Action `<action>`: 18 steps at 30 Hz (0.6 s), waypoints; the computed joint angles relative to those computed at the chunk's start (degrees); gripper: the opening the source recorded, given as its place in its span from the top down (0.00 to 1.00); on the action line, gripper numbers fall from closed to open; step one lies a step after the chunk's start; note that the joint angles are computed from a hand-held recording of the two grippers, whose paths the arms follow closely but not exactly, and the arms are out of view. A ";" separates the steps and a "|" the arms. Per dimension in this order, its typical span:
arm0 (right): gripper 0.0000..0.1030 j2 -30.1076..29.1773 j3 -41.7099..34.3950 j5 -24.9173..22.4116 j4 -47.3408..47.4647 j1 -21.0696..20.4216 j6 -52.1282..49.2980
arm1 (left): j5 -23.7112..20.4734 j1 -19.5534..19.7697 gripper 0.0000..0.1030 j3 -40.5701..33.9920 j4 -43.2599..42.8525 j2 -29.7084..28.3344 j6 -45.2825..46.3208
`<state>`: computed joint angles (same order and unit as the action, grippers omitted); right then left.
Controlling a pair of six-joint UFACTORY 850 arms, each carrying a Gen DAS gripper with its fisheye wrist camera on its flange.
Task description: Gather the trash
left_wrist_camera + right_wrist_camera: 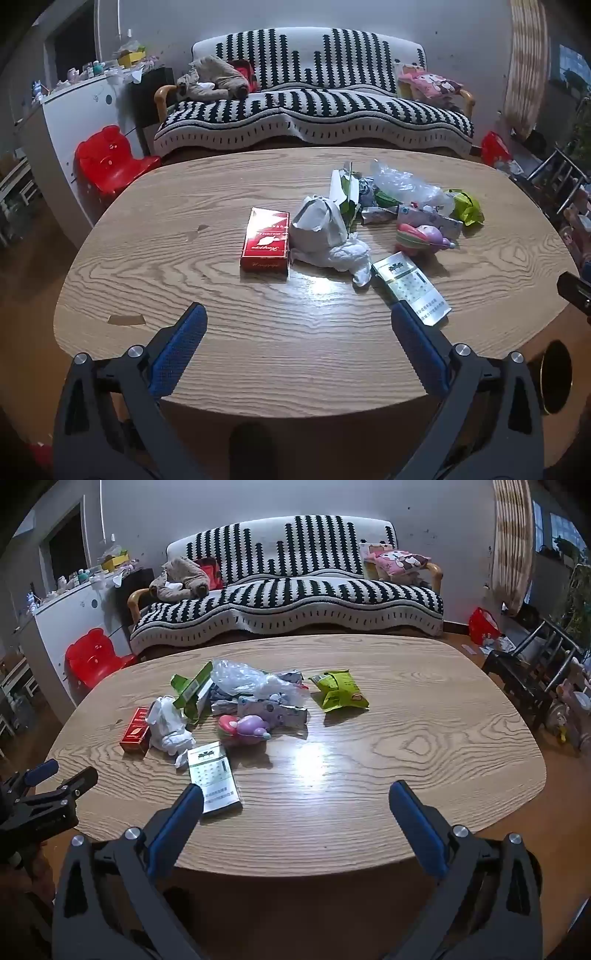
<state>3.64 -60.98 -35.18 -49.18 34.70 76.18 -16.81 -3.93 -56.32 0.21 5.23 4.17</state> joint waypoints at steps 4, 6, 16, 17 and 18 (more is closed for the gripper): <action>0.06 -0.32 -0.35 0.17 1.77 -0.21 -1.87 | -0.66 -0.36 0.06 -0.32 0.60 0.39 -1.42; 0.06 -0.32 -0.36 0.24 2.01 -0.19 -2.05 | -1.06 -0.79 0.06 -0.44 1.75 0.53 -2.99; 0.06 -0.41 -0.48 0.06 2.00 -0.04 -1.81 | -0.51 0.89 0.06 -0.37 -4.48 -0.03 3.41; 0.05 -0.41 -0.51 -0.04 1.94 0.05 -1.69 | -0.45 0.90 0.06 -0.36 -4.69 -0.05 3.64; 0.06 -0.46 -0.56 -0.07 2.03 0.04 -1.78 | -0.42 0.88 0.06 -0.36 -4.76 -0.07 3.75</action>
<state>3.18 -61.55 -35.26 -47.15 34.75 74.39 -17.23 -3.05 -56.68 -4.55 5.16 7.92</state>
